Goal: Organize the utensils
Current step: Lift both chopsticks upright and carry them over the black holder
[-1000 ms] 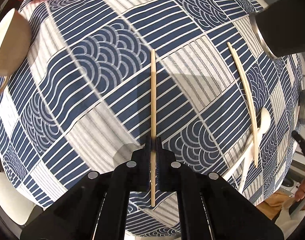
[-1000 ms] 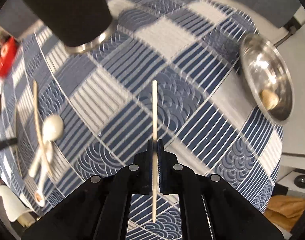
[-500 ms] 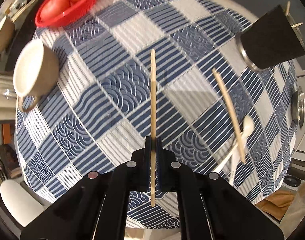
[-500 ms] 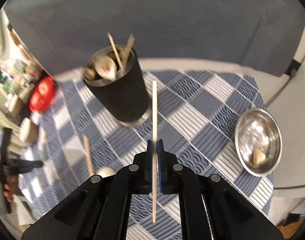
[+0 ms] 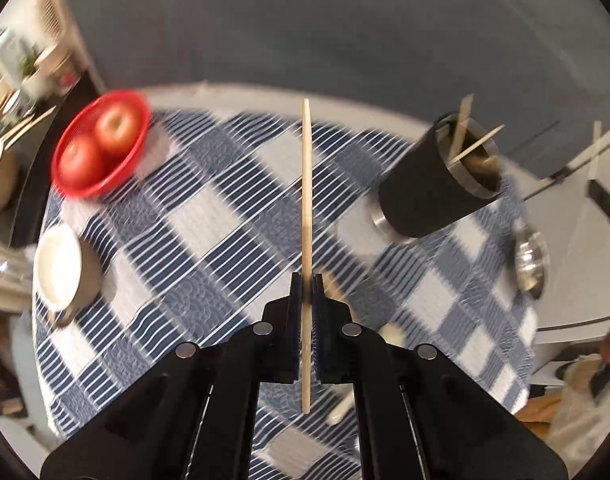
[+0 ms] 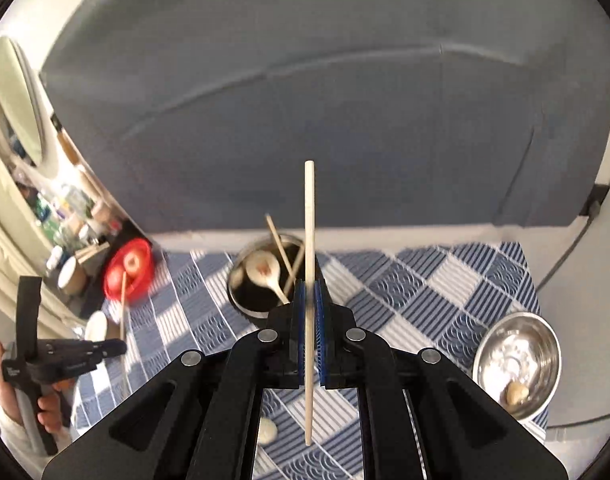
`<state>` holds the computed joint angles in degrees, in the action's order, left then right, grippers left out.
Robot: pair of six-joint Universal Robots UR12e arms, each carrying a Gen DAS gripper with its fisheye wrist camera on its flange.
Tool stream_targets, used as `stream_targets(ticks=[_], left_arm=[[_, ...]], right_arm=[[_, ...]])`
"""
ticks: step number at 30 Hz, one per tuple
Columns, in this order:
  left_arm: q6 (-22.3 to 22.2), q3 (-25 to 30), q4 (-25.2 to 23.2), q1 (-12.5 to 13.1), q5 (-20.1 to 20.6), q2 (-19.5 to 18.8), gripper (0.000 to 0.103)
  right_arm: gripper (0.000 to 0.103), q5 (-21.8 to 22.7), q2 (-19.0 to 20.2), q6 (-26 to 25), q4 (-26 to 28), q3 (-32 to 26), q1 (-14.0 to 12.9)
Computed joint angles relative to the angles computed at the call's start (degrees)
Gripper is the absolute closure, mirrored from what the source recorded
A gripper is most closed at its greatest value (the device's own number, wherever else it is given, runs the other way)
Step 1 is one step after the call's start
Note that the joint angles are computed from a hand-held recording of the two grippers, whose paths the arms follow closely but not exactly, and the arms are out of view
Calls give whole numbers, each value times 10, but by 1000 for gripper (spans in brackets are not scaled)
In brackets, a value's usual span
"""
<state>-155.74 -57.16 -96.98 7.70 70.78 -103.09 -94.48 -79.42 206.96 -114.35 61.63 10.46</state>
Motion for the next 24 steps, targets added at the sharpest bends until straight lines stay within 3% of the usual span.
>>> stream_targets(ticks=[11, 13, 15, 22, 24], left_arm=[[25, 121, -7, -42, -51, -55, 98], [27, 143, -10, -54, -59, -68, 98], [6, 149, 14, -69, -44, -73, 98], [-6, 168, 40, -98, -57, -92, 98], [-11, 165, 41, -98, -89, -94, 98]], right_arm=[[98, 49, 17, 2, -66, -13, -23], [98, 99, 12, 10, -105, 5, -37], [98, 119, 8, 19, -138, 20, -46], [98, 181, 8, 38, -214, 50, -71], [98, 227, 10, 54, -250, 62, -82]])
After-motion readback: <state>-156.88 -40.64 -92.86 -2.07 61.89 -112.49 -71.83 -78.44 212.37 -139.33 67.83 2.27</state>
